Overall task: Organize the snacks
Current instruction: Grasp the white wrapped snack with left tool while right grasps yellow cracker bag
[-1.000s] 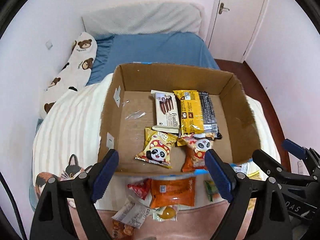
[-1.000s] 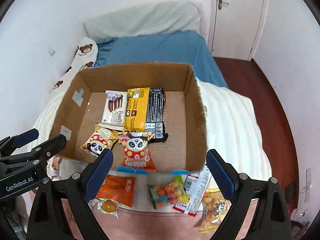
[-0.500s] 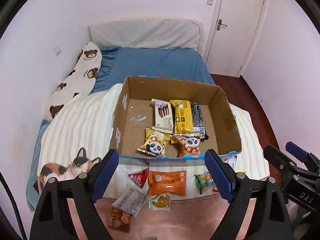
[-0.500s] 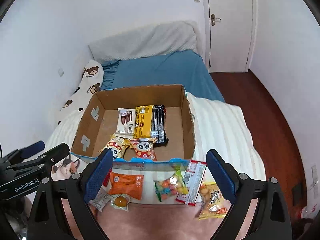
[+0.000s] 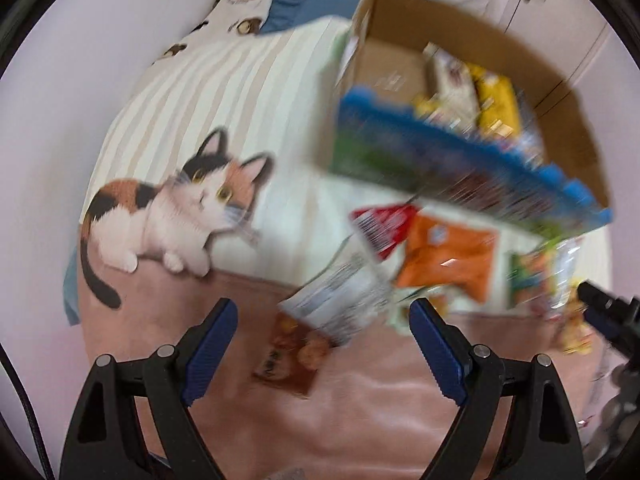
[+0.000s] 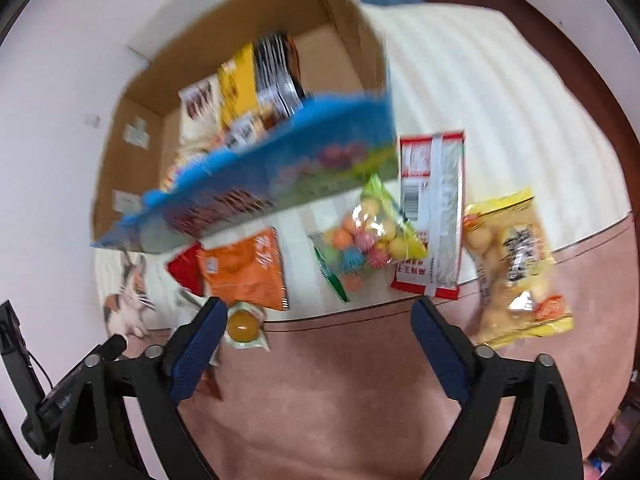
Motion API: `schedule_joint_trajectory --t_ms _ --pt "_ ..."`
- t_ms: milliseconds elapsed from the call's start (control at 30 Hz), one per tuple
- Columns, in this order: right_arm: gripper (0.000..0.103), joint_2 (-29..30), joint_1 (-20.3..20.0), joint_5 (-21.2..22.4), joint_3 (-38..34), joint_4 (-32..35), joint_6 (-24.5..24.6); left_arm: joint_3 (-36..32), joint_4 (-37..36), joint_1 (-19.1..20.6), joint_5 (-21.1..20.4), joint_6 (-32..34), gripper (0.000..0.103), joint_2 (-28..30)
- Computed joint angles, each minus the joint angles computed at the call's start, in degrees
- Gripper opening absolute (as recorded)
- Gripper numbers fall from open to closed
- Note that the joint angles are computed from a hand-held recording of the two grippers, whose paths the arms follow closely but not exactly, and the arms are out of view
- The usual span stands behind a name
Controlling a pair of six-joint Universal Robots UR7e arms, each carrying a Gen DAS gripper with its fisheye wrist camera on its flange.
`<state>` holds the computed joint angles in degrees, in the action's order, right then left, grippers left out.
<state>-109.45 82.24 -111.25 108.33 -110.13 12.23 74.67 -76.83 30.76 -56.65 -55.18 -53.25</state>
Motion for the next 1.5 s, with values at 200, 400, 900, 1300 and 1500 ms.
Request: schedule_joint_trajectory --t_ms 200,400,900,1300,1500 --pt "0.084 -0.4 -2.6 -2.6 2.8 -2.4 -0.8 1.4 3.8 1.3 0.2 9.9 0.088 2.9" --pt "0.084 0.0 -6.1 -4.9 1.8 -4.2 -0.5 1.8 2.0 1.6 2.1 20.8 0.088 7.6" --pt "0.078 3.6 -11.1 -20.2 -1.3 1.1 -11.5 5.6 -7.9 7.7 -17.8 3.4 0.055 3.6" --pt "0.045 -2.8 -13.0 -12.8 4.9 3.9 -10.3 10.0 -9.7 4.6 -16.9 4.4 0.054 2.1" --pt "0.045 -8.1 -13.8 -6.2 8.7 11.6 -10.0 15.5 -10.7 2.1 -23.9 2.9 0.053 -1.2"
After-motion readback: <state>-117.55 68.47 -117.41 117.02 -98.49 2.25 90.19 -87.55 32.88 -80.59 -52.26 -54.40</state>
